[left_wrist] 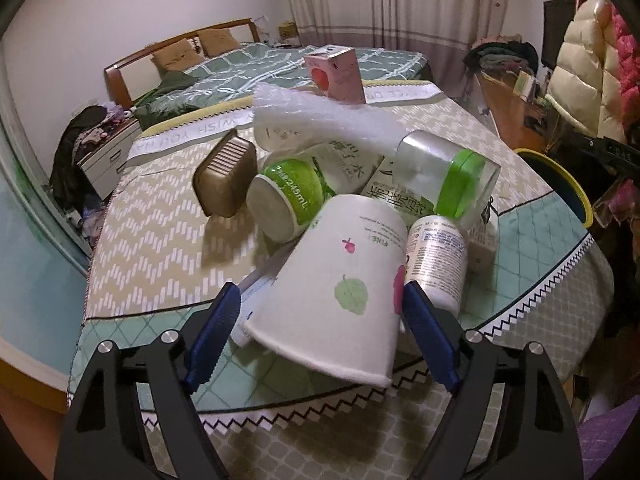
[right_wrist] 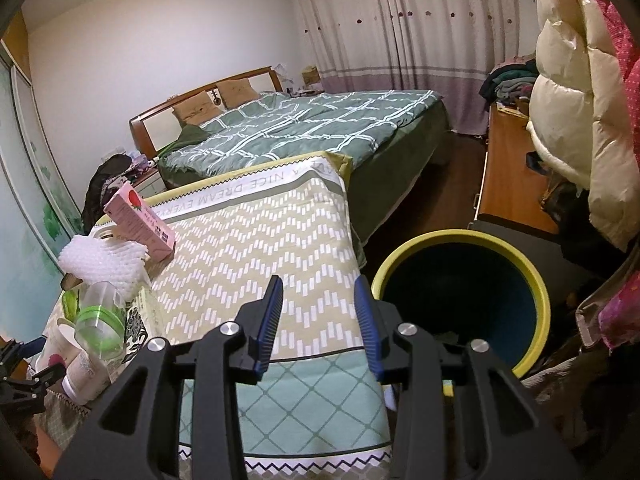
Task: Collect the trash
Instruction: 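Grasp the white paper cup with the left gripper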
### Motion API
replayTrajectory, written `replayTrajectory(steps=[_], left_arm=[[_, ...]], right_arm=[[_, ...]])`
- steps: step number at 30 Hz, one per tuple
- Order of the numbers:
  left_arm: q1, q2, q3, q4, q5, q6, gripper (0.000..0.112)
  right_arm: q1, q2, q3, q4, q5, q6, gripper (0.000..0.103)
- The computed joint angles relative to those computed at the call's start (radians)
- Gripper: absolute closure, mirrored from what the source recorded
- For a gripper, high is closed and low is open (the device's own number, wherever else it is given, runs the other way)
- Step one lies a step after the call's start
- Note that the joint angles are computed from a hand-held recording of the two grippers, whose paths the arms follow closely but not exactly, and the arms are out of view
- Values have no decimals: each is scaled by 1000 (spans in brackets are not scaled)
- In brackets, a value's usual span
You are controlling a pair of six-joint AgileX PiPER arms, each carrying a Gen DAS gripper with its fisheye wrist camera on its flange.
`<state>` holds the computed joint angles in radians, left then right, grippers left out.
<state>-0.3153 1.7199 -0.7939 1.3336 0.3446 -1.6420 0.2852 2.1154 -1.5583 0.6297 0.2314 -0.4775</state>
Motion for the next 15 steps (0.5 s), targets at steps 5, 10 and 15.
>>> replayTrajectory(steps=[5, 10, 15], left_arm=[[60, 11, -21, -69, -94, 118, 37], [79, 5, -17, -84, -131, 144, 44], [62, -52, 14, -61, -125, 109, 46]], right_arm=[[12, 12, -15, -15, 8, 19, 67], [12, 17, -23, 11, 18, -6, 67], [11, 9, -12, 54, 15, -46, 67]])
